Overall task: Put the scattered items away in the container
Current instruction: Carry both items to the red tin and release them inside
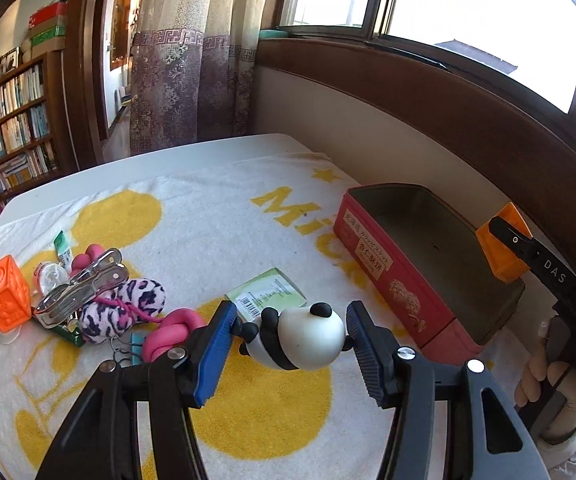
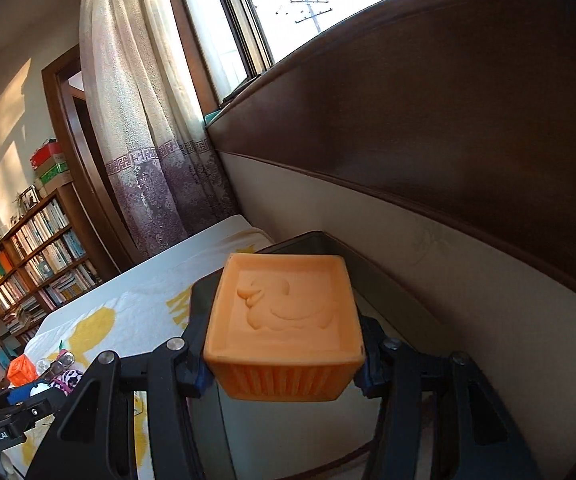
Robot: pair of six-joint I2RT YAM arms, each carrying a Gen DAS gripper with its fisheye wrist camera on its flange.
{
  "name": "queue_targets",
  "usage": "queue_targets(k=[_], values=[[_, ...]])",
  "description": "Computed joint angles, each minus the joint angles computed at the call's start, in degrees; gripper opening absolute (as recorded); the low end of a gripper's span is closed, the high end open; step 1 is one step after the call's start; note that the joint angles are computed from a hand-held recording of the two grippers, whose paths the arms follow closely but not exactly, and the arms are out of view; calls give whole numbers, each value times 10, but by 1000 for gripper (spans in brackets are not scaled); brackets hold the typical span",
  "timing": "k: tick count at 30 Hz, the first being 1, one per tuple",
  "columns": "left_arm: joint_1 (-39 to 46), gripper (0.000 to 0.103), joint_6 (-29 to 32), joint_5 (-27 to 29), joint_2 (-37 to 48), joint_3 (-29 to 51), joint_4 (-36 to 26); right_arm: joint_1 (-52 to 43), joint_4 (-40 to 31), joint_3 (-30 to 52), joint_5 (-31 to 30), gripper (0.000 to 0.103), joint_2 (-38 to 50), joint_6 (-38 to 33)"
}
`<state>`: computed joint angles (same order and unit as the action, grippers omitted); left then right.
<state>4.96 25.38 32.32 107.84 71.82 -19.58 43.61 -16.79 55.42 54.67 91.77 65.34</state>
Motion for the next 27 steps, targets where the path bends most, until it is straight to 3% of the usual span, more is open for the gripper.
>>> queue_targets(k=[15, 27], values=[[-113, 59, -35, -35, 6, 14, 0, -25, 3, -12, -14, 58, 34, 15], [-172, 58, -66, -19, 48, 86, -22, -6, -25, -21, 37, 64, 21, 71]])
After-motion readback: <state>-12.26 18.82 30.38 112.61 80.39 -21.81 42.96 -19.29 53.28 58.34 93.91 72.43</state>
